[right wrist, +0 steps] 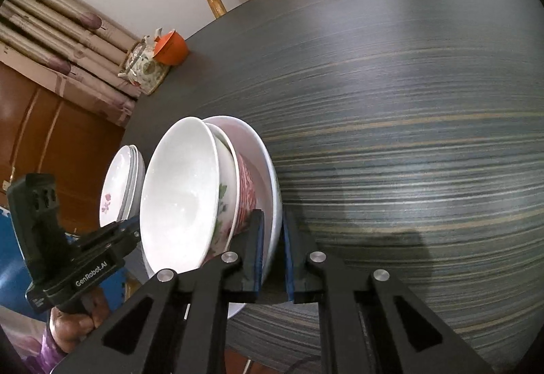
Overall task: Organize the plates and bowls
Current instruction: 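Close both grippers on the bowl stack rim, then lift and carry the bowl stack over the plate stack with both grippers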
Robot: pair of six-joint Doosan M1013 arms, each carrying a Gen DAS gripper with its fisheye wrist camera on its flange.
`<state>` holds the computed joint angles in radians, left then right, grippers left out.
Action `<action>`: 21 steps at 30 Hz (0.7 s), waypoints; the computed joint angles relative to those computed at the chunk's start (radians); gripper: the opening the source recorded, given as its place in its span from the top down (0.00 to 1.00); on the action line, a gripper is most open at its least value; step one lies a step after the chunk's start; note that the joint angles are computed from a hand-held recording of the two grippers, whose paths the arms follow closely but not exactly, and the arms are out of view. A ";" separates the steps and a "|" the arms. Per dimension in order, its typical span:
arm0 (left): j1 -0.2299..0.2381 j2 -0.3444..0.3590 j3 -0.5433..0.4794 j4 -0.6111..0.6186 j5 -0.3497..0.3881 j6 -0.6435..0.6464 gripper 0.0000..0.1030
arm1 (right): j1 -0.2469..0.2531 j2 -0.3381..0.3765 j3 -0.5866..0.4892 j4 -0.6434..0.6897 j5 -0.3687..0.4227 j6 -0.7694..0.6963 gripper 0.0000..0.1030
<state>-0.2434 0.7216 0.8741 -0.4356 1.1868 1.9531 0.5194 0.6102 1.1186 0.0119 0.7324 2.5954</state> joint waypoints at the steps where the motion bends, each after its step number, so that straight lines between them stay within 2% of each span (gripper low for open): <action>1: 0.001 -0.003 0.004 0.001 -0.003 -0.002 0.92 | 0.000 0.000 0.000 0.003 0.000 0.000 0.89; 8: 0.007 -0.022 0.027 0.012 -0.020 -0.008 0.92 | 0.000 0.001 0.003 0.047 -0.012 -0.013 0.89; 21: 0.026 -0.039 0.032 0.018 -0.047 -0.022 0.93 | 0.011 0.022 -0.051 0.042 0.016 -0.031 0.89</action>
<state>-0.2169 0.6823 0.9063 -0.4175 1.1400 1.9307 0.5301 0.6326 1.0671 0.0538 0.7479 2.5644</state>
